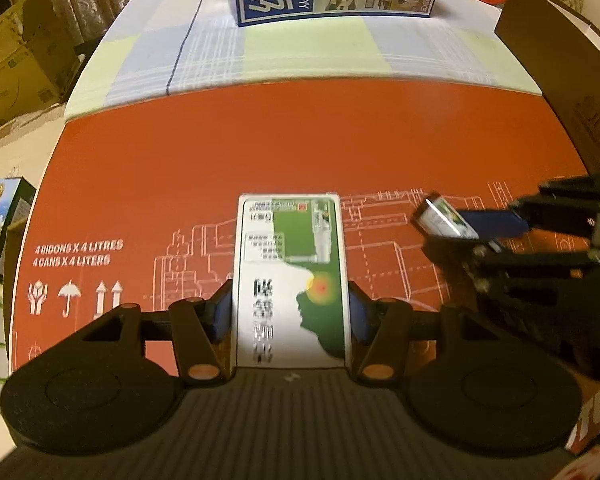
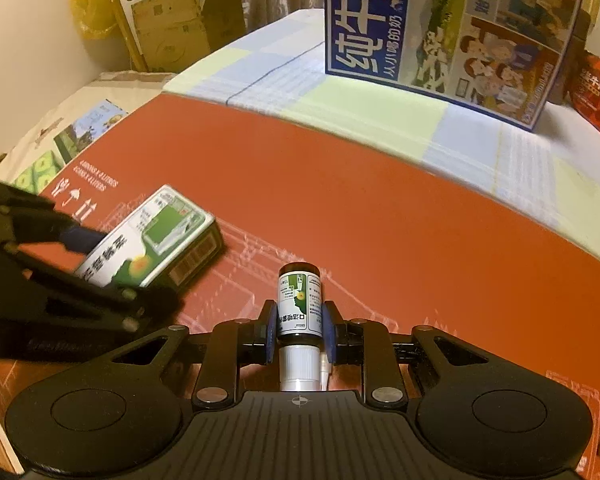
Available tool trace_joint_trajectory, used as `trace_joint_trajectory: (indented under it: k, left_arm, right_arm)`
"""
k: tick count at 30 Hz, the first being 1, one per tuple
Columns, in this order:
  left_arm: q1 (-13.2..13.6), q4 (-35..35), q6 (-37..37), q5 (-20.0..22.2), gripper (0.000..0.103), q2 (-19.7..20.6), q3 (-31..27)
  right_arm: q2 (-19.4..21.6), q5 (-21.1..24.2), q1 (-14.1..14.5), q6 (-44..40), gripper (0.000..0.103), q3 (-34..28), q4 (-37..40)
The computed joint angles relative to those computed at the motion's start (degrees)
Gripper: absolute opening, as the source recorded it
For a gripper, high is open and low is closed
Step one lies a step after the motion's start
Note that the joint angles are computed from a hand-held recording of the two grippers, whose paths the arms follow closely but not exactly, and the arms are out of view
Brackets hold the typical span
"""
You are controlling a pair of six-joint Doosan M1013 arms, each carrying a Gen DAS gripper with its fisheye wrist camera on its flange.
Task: Organize rigid objects
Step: 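Carry the medicine box and dropper bottle over the cardboard box with both tools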
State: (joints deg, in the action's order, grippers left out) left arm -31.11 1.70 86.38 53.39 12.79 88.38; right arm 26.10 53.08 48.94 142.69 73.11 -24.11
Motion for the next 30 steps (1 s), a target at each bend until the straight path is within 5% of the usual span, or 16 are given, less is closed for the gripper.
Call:
trace_joint_trajectory:
  k: [15,30]
  left_arm:
    - [-1.8,0.4,-1.6,0.3,0.052,0.3,-1.1]
    - [-6.5,0.6,-1.8,-3.3,0.052,-3.2,-2.7]
  right_arm:
    - [-3.3,0.3,0.4,5.1,0.02,3.3,-2.1]
    - [-11.3,-0.3,1.9,16.3,0.02,9.5,-10.7]
